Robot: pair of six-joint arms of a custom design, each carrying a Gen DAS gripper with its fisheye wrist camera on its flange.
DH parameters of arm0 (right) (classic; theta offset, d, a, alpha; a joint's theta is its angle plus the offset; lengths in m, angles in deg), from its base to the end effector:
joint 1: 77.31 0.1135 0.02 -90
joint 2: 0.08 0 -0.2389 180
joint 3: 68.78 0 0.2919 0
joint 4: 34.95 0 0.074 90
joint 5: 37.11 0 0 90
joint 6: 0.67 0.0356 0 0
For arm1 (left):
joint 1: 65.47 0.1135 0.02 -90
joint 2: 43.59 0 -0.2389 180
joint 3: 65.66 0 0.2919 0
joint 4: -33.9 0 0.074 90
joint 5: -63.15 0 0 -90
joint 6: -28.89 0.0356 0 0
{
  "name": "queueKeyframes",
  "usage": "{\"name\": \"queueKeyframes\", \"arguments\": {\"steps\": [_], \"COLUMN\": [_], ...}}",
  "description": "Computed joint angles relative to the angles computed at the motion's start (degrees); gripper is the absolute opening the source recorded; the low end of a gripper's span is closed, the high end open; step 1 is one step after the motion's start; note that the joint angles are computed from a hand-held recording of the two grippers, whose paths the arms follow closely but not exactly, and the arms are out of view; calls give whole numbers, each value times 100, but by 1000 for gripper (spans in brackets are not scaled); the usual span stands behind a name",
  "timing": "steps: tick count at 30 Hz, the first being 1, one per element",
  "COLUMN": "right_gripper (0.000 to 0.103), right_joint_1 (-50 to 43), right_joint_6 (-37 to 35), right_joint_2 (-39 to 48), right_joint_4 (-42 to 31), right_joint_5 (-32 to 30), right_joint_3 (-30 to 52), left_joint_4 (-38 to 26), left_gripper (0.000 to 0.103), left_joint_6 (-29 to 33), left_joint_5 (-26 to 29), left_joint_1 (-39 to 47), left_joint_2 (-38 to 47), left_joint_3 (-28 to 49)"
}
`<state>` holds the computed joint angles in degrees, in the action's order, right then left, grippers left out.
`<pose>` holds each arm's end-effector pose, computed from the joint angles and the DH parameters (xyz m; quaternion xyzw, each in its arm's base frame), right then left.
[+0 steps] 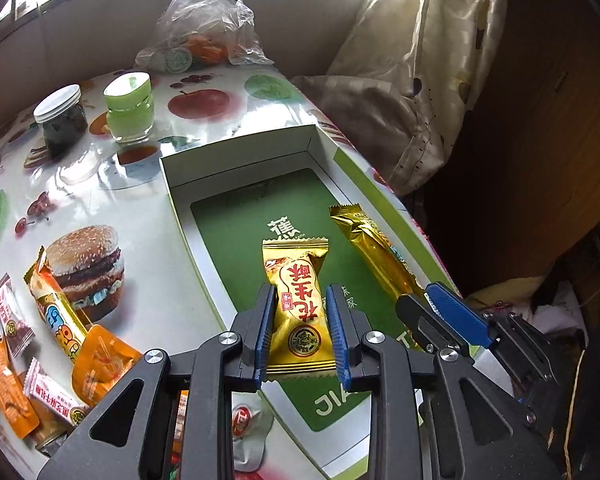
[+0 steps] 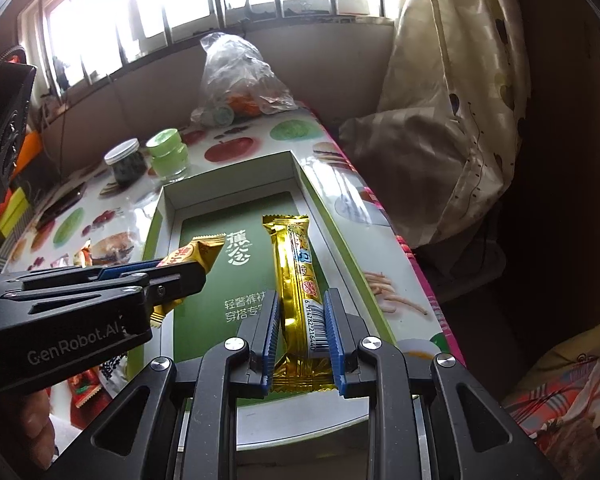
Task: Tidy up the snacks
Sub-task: 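Carry both held snacks over the green gift box, then lower both snacks into the green box and open both grippers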
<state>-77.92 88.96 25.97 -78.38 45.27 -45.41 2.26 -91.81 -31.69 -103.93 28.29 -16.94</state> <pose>0.1728 0.0029 0.1260 -0.0229 0.9255 0.0584 0.3734 0.2189 -0.1700 0.1363 0.0517 0.9510 -0.1383 0.2716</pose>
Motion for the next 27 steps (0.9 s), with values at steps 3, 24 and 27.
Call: {"name": "queueKeyframes", "arguments": {"steps": [3,24,27], "right_gripper": [22,31,34], "right_joint_1": [64,100,140], "right_joint_6": [-10,76,113], "right_joint_2": [54,-79,-381], "right_joint_4": [31,-147,-366], "right_joint_5": [100,132,210], "right_joint_3": [-17,-116,-156], "left_joint_4": [34,90,65], "left_gripper": [27,35,41], "left_joint_6": [6,57,53], "left_joint_5": [-32,237,244], "left_joint_1": [-42,45,16], "left_joint_2": [118,193,-40], "left_joint_3": [26,-60,-173]}}
